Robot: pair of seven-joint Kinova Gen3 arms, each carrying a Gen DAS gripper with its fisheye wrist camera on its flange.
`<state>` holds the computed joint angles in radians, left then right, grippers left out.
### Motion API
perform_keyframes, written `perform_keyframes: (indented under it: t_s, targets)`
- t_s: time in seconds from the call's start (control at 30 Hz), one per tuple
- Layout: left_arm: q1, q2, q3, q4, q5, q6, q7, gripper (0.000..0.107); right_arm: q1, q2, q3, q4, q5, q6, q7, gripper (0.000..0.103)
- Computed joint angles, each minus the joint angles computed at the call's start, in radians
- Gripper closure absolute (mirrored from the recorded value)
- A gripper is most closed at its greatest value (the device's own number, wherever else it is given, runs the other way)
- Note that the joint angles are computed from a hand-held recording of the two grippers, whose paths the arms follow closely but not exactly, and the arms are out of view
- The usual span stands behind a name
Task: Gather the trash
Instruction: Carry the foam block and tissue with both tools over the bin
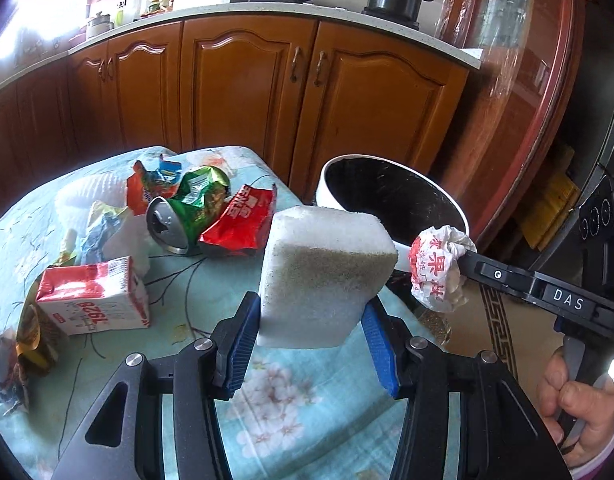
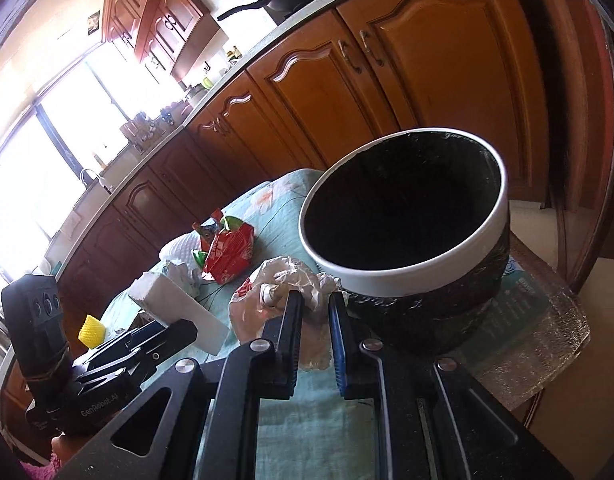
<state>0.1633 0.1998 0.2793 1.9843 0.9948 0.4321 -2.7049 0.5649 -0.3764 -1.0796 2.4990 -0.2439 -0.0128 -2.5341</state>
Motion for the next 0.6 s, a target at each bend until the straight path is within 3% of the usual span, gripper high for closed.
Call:
perform_keyframes:
  t_s: [0.17,0.6]
  targets:
    - [0.042,0.04,0.013,-0.053,-0.07,-0.009,0.083,0.057,-0.042,-0.043,0.087,0.018,0.015,0.033,0.002,0.089]
    - [0.125,0.148,0.062,-0.214,-0.333,-0.04,0.365,0.057,-0.054,-0.042,0.201,0.046,0.053,0.02,0.019,0.089]
